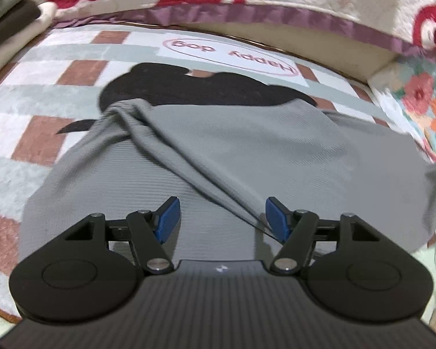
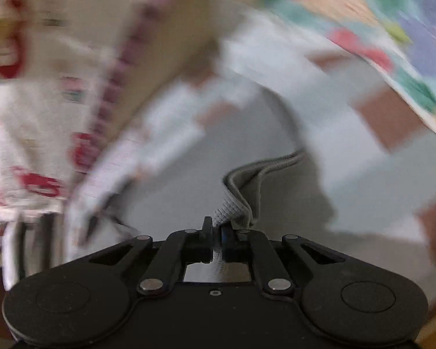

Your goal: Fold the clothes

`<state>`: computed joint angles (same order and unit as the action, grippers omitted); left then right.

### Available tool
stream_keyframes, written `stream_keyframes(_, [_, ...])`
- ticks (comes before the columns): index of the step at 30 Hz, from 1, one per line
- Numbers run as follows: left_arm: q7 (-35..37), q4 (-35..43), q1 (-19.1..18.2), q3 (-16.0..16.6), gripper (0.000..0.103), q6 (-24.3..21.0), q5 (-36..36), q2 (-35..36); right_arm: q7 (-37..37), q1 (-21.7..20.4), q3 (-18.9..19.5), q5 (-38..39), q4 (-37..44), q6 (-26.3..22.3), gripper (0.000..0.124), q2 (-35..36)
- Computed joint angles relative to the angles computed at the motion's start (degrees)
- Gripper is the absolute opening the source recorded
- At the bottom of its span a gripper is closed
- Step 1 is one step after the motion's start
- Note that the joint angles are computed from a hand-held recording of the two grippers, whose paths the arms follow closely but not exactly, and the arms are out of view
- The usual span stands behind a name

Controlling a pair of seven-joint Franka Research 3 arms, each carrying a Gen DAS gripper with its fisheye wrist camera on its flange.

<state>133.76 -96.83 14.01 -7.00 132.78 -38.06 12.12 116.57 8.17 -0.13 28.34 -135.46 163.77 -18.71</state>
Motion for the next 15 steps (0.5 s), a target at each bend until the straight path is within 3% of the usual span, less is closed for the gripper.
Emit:
stream_keyframes(2, [-1.4,0.7,0.4,0.3,0.064,0.0,-0.4,0.3,-6.5,5.3,-1.4,4.7,1.6,7.9,0.007,2.2])
stream_keyframes(4, [-2.4,1.5,1.0,0.6,0.064,0.2,-0.9,0.8,-16.5,12.9,-5.2,12.3,6.5,11.9,0.007,5.7])
stream_keyframes(6, [-3.1,2.2,1.7,0.7,0.064,0.7,-1.5,1.1,-33.2,21.7,-10.1,26.8,14.4,13.3,0.007,10.5])
stream_keyframes(7, [-3.2,2.5,2.1,0.7,0.064,1.0,-1.9,1.2,-40.1,24.1,-11.2,32.8,19.0,12.6,0.007,13.2])
stream_keyframes(11, [-3.5,3.8,4.1,1.0,0.064,1.5,-3.8,2.0,-54.8,23.9,-7.9,44.8,35.4,6.2,0.007,23.4])
stream_keyframes(15, [-4.1,4.3,6.3,1.6,0.064,0.6,-4.5,2.7,-58.0,22.2,-2.8,46.3,48.3,-1.2,0.007,33.6])
